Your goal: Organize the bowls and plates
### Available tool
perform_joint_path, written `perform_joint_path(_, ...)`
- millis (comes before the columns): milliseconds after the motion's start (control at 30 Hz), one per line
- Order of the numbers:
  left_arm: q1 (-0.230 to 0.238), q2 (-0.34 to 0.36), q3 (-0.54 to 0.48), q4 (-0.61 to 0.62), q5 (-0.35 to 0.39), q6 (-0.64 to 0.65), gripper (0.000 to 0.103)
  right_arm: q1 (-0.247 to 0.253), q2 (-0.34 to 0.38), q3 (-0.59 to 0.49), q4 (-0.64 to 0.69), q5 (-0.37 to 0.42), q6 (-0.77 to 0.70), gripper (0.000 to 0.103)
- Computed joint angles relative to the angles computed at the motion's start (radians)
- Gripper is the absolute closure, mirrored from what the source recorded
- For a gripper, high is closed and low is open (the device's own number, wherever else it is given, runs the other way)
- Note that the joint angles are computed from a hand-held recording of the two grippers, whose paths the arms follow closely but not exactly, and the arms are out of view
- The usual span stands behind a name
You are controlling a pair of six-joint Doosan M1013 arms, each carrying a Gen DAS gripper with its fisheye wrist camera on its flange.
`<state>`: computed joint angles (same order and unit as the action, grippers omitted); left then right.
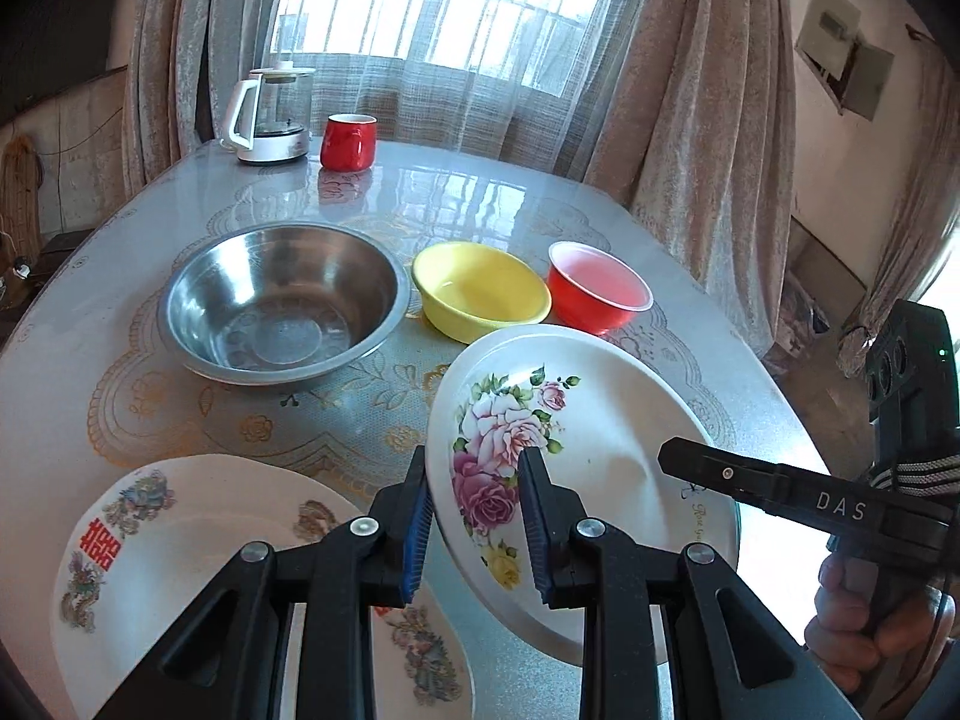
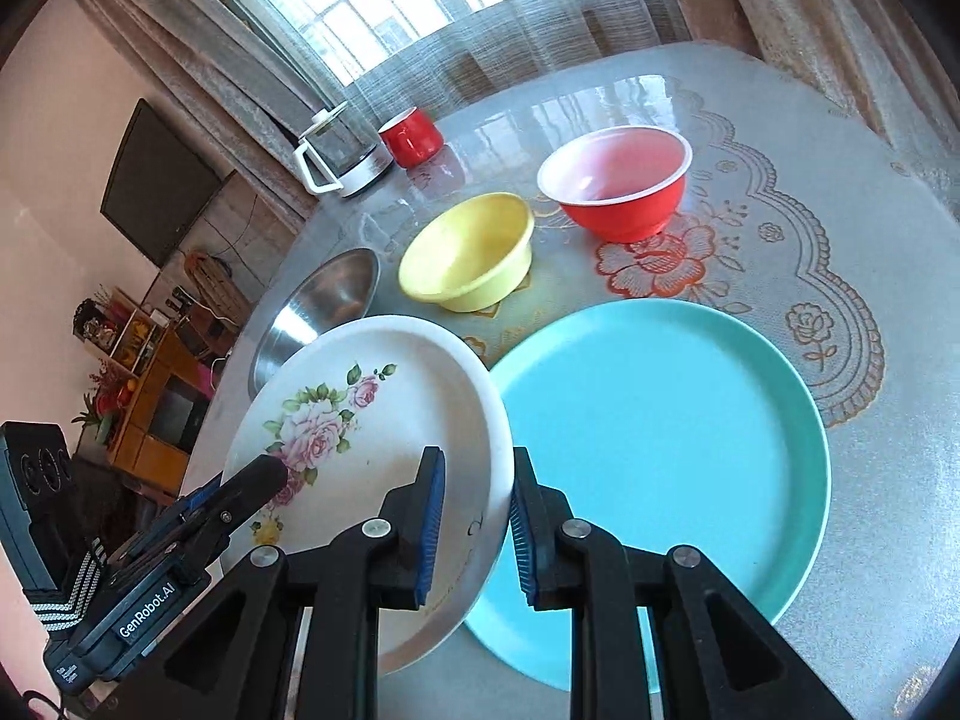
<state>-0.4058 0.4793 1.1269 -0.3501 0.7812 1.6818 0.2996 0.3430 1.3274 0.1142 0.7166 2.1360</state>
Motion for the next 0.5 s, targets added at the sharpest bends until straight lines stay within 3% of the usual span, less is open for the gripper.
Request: perform_joint_path(500, -0.079, 0.049, -0.036, 0.079, 0.055, -0.049, 0.076, -0.043, -0.04, 0.072, -0.16, 0.047, 0.113, 0.081)
